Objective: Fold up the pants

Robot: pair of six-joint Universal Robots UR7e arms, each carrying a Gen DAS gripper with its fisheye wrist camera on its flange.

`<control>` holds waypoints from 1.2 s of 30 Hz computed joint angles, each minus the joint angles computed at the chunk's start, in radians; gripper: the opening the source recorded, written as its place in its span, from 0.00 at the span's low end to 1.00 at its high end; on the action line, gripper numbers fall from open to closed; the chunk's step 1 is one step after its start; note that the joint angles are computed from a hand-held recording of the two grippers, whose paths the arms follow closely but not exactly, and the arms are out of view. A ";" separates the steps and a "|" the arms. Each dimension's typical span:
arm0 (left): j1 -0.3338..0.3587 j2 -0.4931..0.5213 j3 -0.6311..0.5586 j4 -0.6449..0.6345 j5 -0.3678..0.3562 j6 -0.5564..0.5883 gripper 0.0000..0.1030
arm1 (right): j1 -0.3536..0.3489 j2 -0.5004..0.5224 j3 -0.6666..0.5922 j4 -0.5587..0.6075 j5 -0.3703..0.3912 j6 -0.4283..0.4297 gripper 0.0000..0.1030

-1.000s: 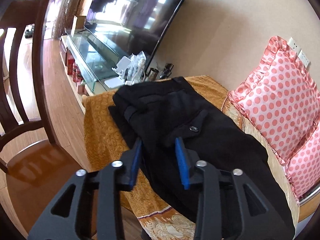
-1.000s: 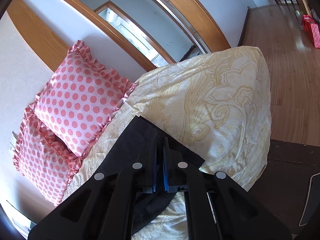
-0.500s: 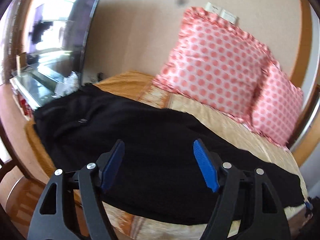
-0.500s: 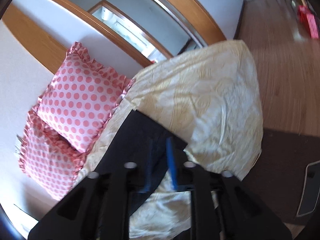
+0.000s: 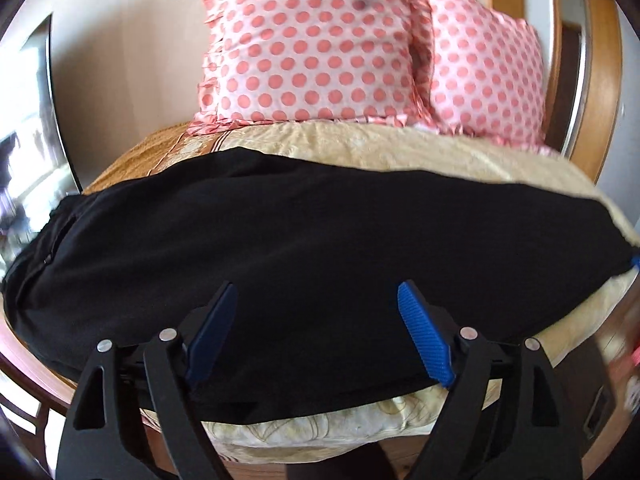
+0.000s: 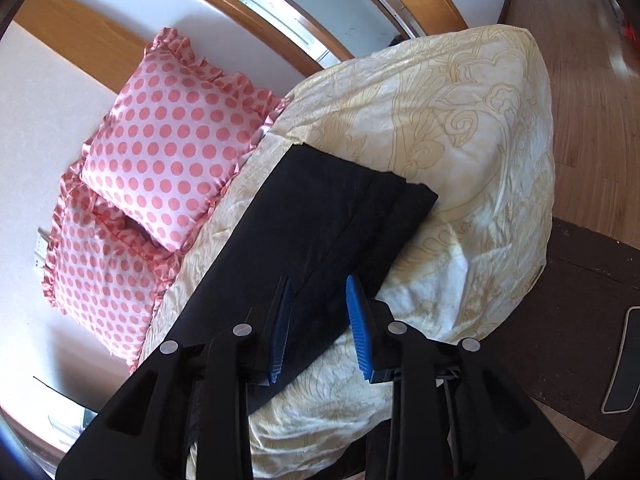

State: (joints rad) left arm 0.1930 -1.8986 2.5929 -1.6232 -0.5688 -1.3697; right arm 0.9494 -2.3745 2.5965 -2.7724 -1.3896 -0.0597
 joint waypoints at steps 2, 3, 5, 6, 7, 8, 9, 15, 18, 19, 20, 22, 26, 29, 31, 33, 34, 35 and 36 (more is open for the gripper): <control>-0.003 0.016 0.008 -0.007 -0.016 0.015 0.82 | -0.011 0.027 0.001 -0.042 0.017 0.012 0.29; 0.007 0.019 0.015 -0.037 -0.024 0.035 0.83 | -0.018 0.030 0.001 -0.048 0.025 0.017 0.29; 0.015 0.011 0.027 -0.062 -0.041 0.041 0.84 | -0.015 0.055 0.004 -0.090 0.017 0.010 0.19; 0.027 0.004 0.035 -0.086 -0.046 0.050 0.85 | -0.020 0.055 0.011 -0.107 0.020 -0.007 0.02; 0.031 0.001 0.039 -0.102 -0.046 0.056 0.86 | -0.026 0.047 0.019 -0.114 0.026 -0.007 0.01; 0.032 -0.001 0.044 -0.112 -0.044 0.059 0.86 | -0.057 0.014 0.030 -0.098 0.061 -0.016 0.01; 0.030 -0.009 0.048 -0.115 -0.043 0.067 0.86 | -0.106 -0.044 0.047 -0.071 0.111 -0.029 0.01; 0.029 -0.009 0.060 -0.155 -0.044 0.118 0.90 | -0.139 -0.161 0.090 -0.031 0.074 -0.046 0.01; 0.025 -0.029 0.076 -0.180 -0.042 0.154 0.91 | 0.031 -0.028 0.075 -0.173 -0.115 -0.052 0.01; 0.022 -0.038 0.081 -0.187 -0.042 0.166 0.91 | 0.108 0.020 0.065 -0.213 -0.214 -0.045 0.05; 0.018 -0.050 0.088 -0.194 -0.042 0.175 0.91 | 0.186 0.066 0.058 -0.259 -0.319 -0.046 0.10; 0.009 -0.076 0.103 -0.209 -0.039 0.189 0.92 | 0.325 0.171 0.066 -0.432 -0.528 -0.088 0.43; -0.016 -0.110 0.136 -0.230 -0.018 0.194 0.94 | 0.602 0.403 0.053 -0.796 -0.860 -0.279 0.56; -0.047 -0.121 0.157 -0.213 0.006 0.160 0.95 | 0.734 0.482 0.011 -0.713 -0.752 -0.388 0.56; -0.063 -0.127 0.162 -0.192 0.015 0.132 0.95 | 0.794 0.529 -0.052 -0.508 -0.575 -0.417 0.56; -0.077 -0.137 0.167 -0.177 0.020 0.117 0.95 | 0.845 0.621 -0.129 -0.355 -0.435 -0.458 0.56; -0.081 -0.146 0.170 -0.171 0.021 0.111 0.96 | 0.878 0.703 -0.186 -0.283 -0.375 -0.482 0.56; -0.084 -0.154 0.175 -0.171 0.023 0.106 0.96 | 0.907 0.776 -0.244 -0.202 -0.335 -0.495 0.56; -0.087 -0.157 0.179 -0.174 0.027 0.099 0.96 | 0.930 0.848 -0.301 -0.135 -0.303 -0.505 0.56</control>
